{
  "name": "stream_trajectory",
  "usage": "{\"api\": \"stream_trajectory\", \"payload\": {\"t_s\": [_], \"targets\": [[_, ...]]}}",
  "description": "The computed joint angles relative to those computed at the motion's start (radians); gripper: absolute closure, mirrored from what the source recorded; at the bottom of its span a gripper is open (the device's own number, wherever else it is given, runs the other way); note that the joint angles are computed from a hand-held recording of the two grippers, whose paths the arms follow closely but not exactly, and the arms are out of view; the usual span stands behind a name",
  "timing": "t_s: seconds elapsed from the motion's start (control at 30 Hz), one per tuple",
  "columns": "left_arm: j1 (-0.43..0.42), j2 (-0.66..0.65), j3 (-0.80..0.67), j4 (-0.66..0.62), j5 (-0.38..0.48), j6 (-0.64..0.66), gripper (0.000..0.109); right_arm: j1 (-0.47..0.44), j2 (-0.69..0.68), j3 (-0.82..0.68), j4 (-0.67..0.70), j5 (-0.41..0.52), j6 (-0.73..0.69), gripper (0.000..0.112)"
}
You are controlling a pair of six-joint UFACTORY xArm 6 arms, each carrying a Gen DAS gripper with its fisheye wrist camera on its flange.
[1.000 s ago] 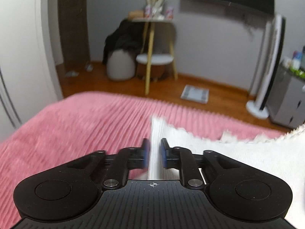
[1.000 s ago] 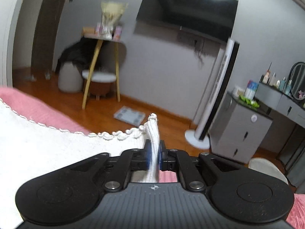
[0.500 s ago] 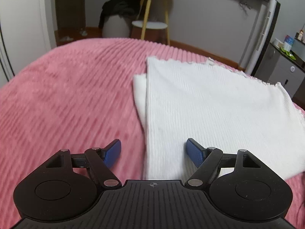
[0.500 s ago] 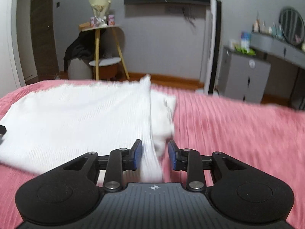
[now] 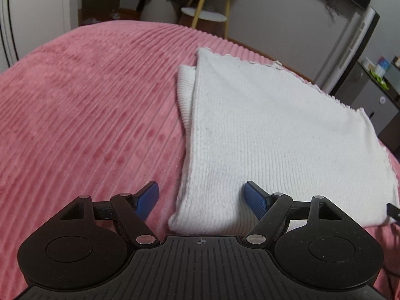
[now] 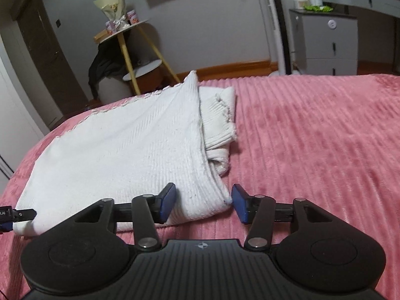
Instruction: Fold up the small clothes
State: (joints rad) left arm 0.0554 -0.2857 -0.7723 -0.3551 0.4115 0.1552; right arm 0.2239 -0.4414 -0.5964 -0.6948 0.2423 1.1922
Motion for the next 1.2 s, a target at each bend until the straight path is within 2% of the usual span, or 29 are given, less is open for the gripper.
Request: {"api": "stream_trajectory", "payload": {"t_s": [0.1, 0.23, 0.33, 0.4, 0.43, 0.5, 0.57, 0.67, 0.73, 0.8, 0.9, 0.97, 1.03, 1.1, 1.13, 1.17, 1.2], "targets": [[-0.004, -0.006, 0.006, -0.017, -0.002, 0.019, 0.028, -0.009, 0.012, 0.009, 0.051, -0.049, -0.059, 0.089], [-0.012, -0.005, 0.011, -0.029, -0.013, 0.036, 0.029, -0.015, 0.016, 0.014, 0.016, -0.074, -0.048, 0.09], [-0.011, 0.004, 0.009, -0.057, -0.019, 0.051, 0.033, -0.014, 0.031, 0.009, 0.034, -0.076, -0.077, 0.086], [-0.008, 0.005, 0.0, -0.129, 0.0, 0.122, 0.06, -0.01, 0.042, -0.001, 0.059, -0.071, -0.105, 0.089], [-0.006, 0.006, -0.006, -0.142, 0.012, 0.135, 0.063, -0.006, 0.046, -0.01, 0.062, -0.059, -0.117, 0.091], [0.0, 0.008, -0.018, -0.151, 0.028, 0.153, 0.085, 0.002, 0.047, -0.025, 0.053, -0.036, -0.139, 0.094], [0.011, 0.006, -0.032, -0.153, 0.046, 0.154, 0.091, 0.016, 0.041, -0.049, -0.05, 0.01, -0.087, 0.096], [0.029, -0.01, -0.04, -0.199, 0.064, 0.176, 0.094, 0.055, 0.007, -0.077, -0.301, 0.12, 0.09, 0.102], [0.034, -0.023, -0.031, -0.208, 0.052, 0.194, 0.094, 0.078, -0.017, -0.077, -0.396, 0.173, 0.167, 0.102], [0.037, -0.025, -0.023, -0.195, 0.049, 0.199, 0.094, 0.089, -0.023, -0.072, -0.426, 0.208, 0.188, 0.102], [0.039, 0.004, -0.009, -0.146, 0.034, 0.179, 0.092, 0.091, 0.004, -0.064, -0.388, 0.233, 0.139, 0.102], [0.035, 0.008, 0.014, -0.176, -0.003, 0.206, 0.088, 0.08, 0.033, -0.062, -0.378, 0.233, 0.105, 0.1], [0.027, -0.002, 0.025, -0.103, -0.024, 0.172, 0.081, 0.076, 0.037, -0.066, -0.372, 0.237, 0.086, 0.097], [0.033, -0.01, 0.018, -0.073, -0.003, 0.151, 0.07, 0.079, 0.031, -0.08, -0.315, 0.272, 0.046, 0.075], [0.041, -0.016, 0.017, -0.054, 0.008, 0.126, 0.063, 0.083, 0.021, -0.085, -0.294, 0.302, 0.044, 0.072], [0.05, -0.025, 0.02, -0.027, 0.014, 0.093, 0.05, 0.084, 0.007, -0.086, -0.28, 0.322, 0.049, 0.071], [0.06, -0.033, 0.026, -0.011, 0.017, 0.078, 0.043, 0.085, -0.006, -0.086, -0.275, 0.342, 0.053, 0.071]]}}
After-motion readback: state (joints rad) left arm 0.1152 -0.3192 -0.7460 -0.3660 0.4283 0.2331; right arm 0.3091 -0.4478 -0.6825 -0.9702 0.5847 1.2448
